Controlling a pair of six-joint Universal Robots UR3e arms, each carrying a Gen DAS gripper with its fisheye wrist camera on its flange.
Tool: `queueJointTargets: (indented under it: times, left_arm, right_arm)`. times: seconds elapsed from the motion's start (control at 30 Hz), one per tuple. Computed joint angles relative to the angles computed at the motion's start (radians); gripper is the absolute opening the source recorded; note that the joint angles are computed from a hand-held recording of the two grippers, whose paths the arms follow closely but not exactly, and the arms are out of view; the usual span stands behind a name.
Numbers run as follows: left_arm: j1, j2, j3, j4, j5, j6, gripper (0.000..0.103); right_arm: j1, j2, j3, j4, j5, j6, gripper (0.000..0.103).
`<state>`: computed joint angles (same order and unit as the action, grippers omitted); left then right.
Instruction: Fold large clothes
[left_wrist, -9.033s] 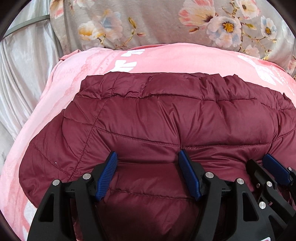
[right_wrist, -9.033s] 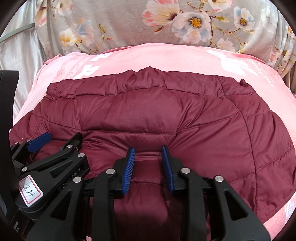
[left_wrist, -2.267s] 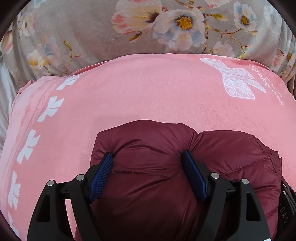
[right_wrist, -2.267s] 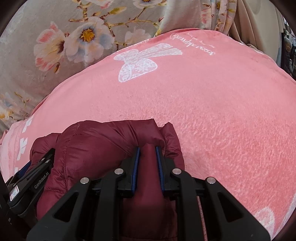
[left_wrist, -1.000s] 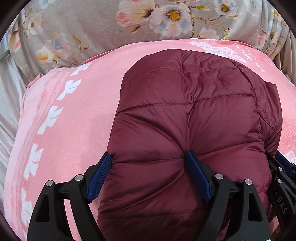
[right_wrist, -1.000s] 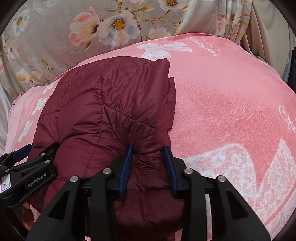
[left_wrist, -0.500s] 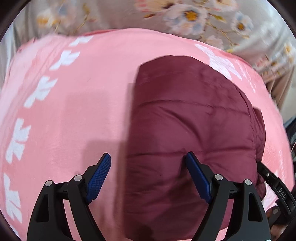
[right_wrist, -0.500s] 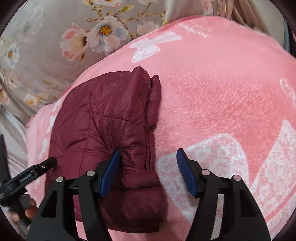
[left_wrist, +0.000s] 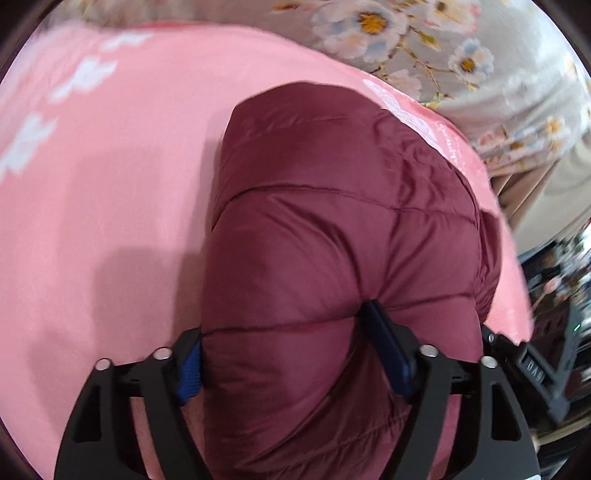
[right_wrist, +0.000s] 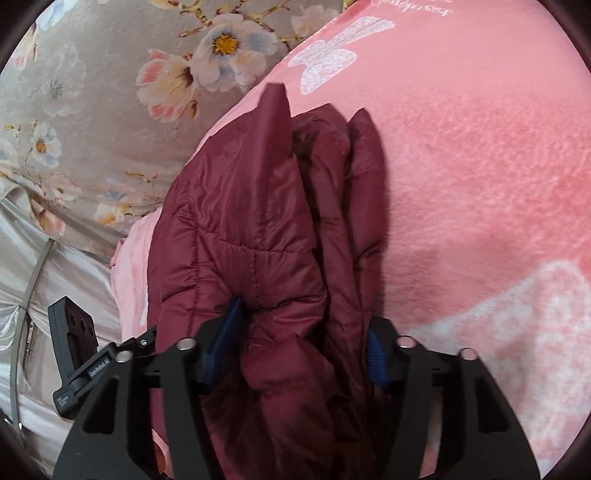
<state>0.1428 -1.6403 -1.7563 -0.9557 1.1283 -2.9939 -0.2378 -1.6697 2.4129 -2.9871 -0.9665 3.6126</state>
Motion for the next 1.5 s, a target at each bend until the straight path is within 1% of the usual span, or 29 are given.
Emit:
queueJointTargets:
  times: [0.03, 0.07, 0.1, 0.17, 0.2, 0.27, 0.33, 0.4, 0.47, 0.5, 0.67, 0.8, 0.9, 0.93, 1.03, 1.1, 1.2, 1.3, 1.33, 1.43, 1.5]
  left_arm:
    - [-0.021, 0.006, 0.005, 0.024, 0.032, -0.002, 0.061]
    - [-0.038, 0.014, 0.014, 0.039, 0.058, 0.002, 0.052]
    - [-0.038, 0.016, 0.02, 0.044, 0.063, 0.009, 0.043]
    - [-0.044, 0.028, 0.047, 0.057, 0.071, 0.035, 0.033]
    - [-0.041, 0.033, 0.06, 0.063, 0.073, 0.047, 0.03]
    - [-0.046, 0.042, 0.088, 0.097, 0.093, 0.066, 0.029]
    - [-0.043, 0.037, 0.118, 0.141, 0.106, 0.088, 0.029]
    - [-0.035, 0.035, 0.13, 0.206, 0.126, 0.111, 0.029]
    - [-0.031, 0.005, 0.172, 0.257, 0.143, 0.12, 0.029]
    - [-0.016, -0.014, 0.201, 0.273, 0.133, 0.123, 0.029]
    - [0.069, -0.127, 0.341, 0.333, 0.054, 0.143, 0.029]
    - [0.083, -0.254, 0.466, 0.393, 0.056, 0.17, 0.029]
    - [0.101, -0.331, 0.529, 0.41, 0.048, 0.188, 0.029]
    - [0.102, -0.379, 0.567, 0.418, 0.051, 0.187, 0.029]
    - [0.098, -0.463, 0.618, 0.436, 0.073, 0.198, 0.029]
    - [0.099, -0.515, 0.65, 0.439, 0.083, 0.208, 0.029]
    - [0.102, -0.588, 0.698, 0.421, 0.09, 0.222, 0.029]
    - [0.095, -0.644, 0.715, 0.421, 0.12, 0.242, 0.029]
    - [0.091, -0.65, 0.696, 0.451, 0.139, 0.243, 0.03]
    - [0.091, -0.646, 0.636, 0.53, 0.153, 0.244, 0.032]
    - [0.084, -0.648, 0.633, 0.532, 0.18, 0.241, 0.035]
  right_arm:
    - [0.023, 0.002, -0.019, -0.004, -0.032, 0.009, 0.03]
    - [0.064, -0.002, -0.055, 0.008, -0.093, 0.009, 0.026]
    - [0.112, -0.004, -0.1, 0.029, -0.161, 0.005, 0.02]
    - [0.189, 0.009, -0.187, 0.056, -0.261, 0.002, 0.017]
    - [0.216, 0.017, -0.224, 0.063, -0.291, 0.0, 0.016]
    - [0.282, 0.052, -0.329, 0.068, -0.368, -0.004, 0.015]
    - [0.33, 0.105, -0.432, 0.066, -0.423, -0.011, 0.015]
    - [0.376, 0.194, -0.587, 0.087, -0.474, -0.042, 0.015]
    - [0.402, 0.272, -0.714, 0.103, -0.5, -0.069, 0.015]
    - [0.417, 0.323, -0.792, 0.1, -0.509, -0.084, 0.015]
    - [0.446, 0.517, -1.041, 0.059, -0.512, -0.116, 0.015]
    - [0.459, 0.698, -1.25, 0.055, -0.512, -0.128, 0.015]
    - [0.471, 0.832, -1.416, 0.087, -0.529, -0.135, 0.015]
    - [0.472, 0.864, -1.455, 0.097, -0.53, -0.137, 0.015]
    - [0.479, 1.004, -1.653, 0.191, -0.535, -0.141, 0.015]
    - [0.477, 1.085, -1.756, 0.246, -0.527, -0.142, 0.015]
    - [0.472, 1.166, -1.839, 0.297, -0.509, -0.133, 0.015]
    - [0.475, 1.236, -1.921, 0.364, -0.511, -0.131, 0.015]
    - [0.478, 1.244, -1.922, 0.371, -0.517, -0.129, 0.015]
    - [0.453, 1.22, -1.866, 0.358, -0.458, -0.088, 0.017]
    - [0.446, 1.228, -1.887, 0.407, -0.446, -0.073, 0.019]
